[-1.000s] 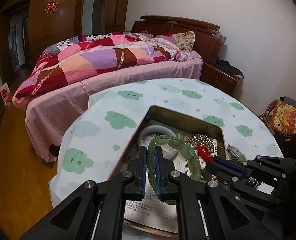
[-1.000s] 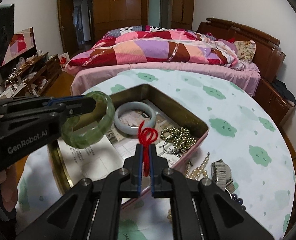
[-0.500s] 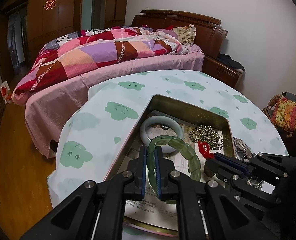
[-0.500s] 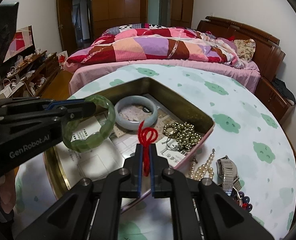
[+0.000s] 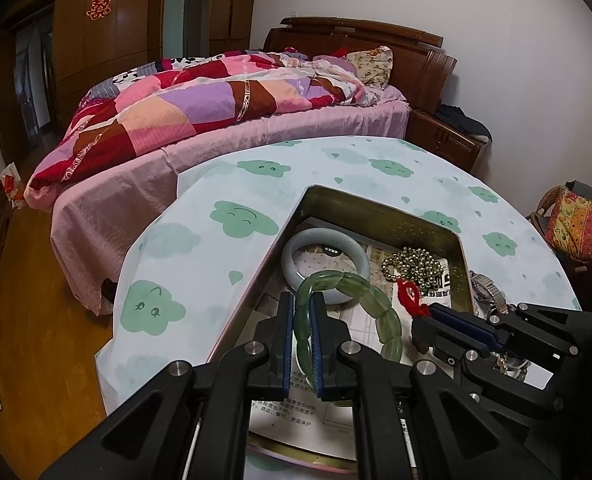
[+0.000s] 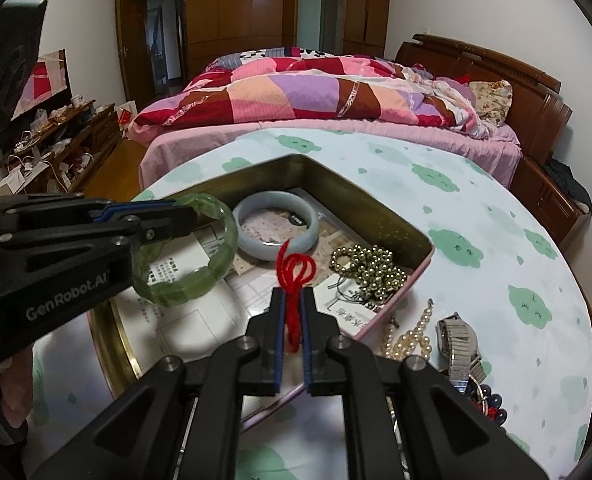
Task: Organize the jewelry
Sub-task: 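Open both tools to drop the green bracelet and red charm into the tin, then withdraw both tools from the tin toward the remaining jewelry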
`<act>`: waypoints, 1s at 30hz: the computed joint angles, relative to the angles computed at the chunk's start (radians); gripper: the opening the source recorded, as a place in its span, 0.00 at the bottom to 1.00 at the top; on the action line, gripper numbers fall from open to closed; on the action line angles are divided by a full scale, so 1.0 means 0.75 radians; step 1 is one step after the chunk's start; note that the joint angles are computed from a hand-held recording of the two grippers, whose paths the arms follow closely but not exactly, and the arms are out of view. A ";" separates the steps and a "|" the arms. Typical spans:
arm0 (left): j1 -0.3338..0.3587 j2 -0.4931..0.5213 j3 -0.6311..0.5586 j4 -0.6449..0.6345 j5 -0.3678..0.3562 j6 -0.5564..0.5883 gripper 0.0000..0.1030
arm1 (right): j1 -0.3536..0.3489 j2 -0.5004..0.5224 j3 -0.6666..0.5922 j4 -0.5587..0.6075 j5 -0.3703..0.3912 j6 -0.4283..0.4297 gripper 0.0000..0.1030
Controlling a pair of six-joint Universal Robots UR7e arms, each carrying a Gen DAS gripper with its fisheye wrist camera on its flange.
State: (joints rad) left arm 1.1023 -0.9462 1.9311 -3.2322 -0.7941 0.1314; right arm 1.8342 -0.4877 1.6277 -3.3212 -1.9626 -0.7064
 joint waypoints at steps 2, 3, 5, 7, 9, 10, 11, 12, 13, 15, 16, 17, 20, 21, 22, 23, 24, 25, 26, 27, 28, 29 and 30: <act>0.001 0.000 -0.002 0.000 -0.006 0.002 0.07 | 0.001 0.001 -0.002 0.000 0.000 0.000 0.10; 0.001 0.000 -0.002 -0.001 -0.004 0.005 0.07 | 0.000 0.000 0.000 -0.001 0.000 -0.001 0.10; 0.000 -0.001 -0.003 0.004 0.001 0.005 0.08 | 0.001 0.003 -0.001 -0.002 -0.001 -0.003 0.11; -0.003 -0.002 -0.002 0.006 0.009 0.000 0.12 | 0.002 0.001 0.001 0.001 0.003 -0.002 0.16; -0.006 -0.006 -0.001 0.003 0.013 -0.005 0.24 | 0.004 -0.001 0.006 -0.003 0.013 -0.005 0.29; -0.008 -0.006 0.002 -0.011 0.018 -0.007 0.38 | 0.005 -0.002 0.011 -0.013 0.021 -0.011 0.42; -0.011 -0.008 0.008 -0.037 0.019 -0.005 0.46 | 0.008 -0.001 0.018 -0.040 0.025 -0.021 0.49; -0.014 -0.011 0.018 -0.081 0.009 0.011 0.56 | 0.011 0.003 0.023 -0.071 0.022 -0.031 0.56; -0.018 -0.008 0.021 -0.102 0.017 0.019 0.58 | 0.011 0.004 0.028 -0.090 0.021 -0.038 0.56; -0.021 -0.012 0.020 -0.108 0.025 0.023 0.58 | 0.010 0.003 0.027 -0.085 0.023 -0.032 0.56; -0.021 -0.012 0.018 -0.107 0.024 0.019 0.58 | 0.009 0.004 0.025 -0.083 0.021 -0.029 0.56; -0.020 -0.011 0.018 -0.108 0.026 0.019 0.58 | 0.006 0.004 0.023 -0.085 0.021 -0.029 0.56; -0.020 -0.007 0.011 -0.095 0.040 0.010 0.58 | 0.006 0.007 0.020 -0.093 0.019 -0.031 0.56; -0.020 -0.007 0.011 -0.094 0.042 0.008 0.58 | 0.006 0.006 0.022 -0.095 0.020 -0.031 0.56; -0.021 -0.007 0.011 -0.094 0.043 0.008 0.58 | 0.006 0.005 0.023 -0.096 0.021 -0.033 0.57; -0.022 -0.007 0.011 -0.096 0.047 0.008 0.58 | 0.006 0.005 0.023 -0.098 0.020 -0.033 0.57; -0.022 -0.007 0.011 -0.100 0.049 0.008 0.58 | 0.006 0.006 0.022 -0.100 0.019 -0.033 0.57; -0.023 -0.009 0.015 -0.108 0.048 0.010 0.58 | 0.006 0.005 0.023 -0.098 0.019 -0.032 0.57; -0.025 -0.012 0.020 -0.119 0.048 0.012 0.58 | 0.007 0.003 0.025 -0.099 0.019 -0.030 0.57; -0.027 -0.016 0.025 -0.129 0.049 0.013 0.58 | 0.008 -0.001 0.030 -0.104 0.020 -0.030 0.57; -0.029 -0.018 0.029 -0.135 0.052 0.013 0.58 | 0.010 -0.005 0.034 -0.108 0.022 -0.031 0.57; -0.032 -0.021 0.034 -0.142 0.056 0.013 0.58 | 0.011 -0.010 0.041 -0.117 0.024 -0.034 0.57; -0.034 -0.025 0.041 -0.149 0.062 0.012 0.58 | 0.012 -0.016 0.051 -0.129 0.027 -0.036 0.57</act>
State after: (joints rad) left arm 1.0767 -0.9647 1.9621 -3.3436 -0.7479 0.1407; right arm 1.8429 -0.4997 1.6656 -3.4179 -1.9426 -0.7336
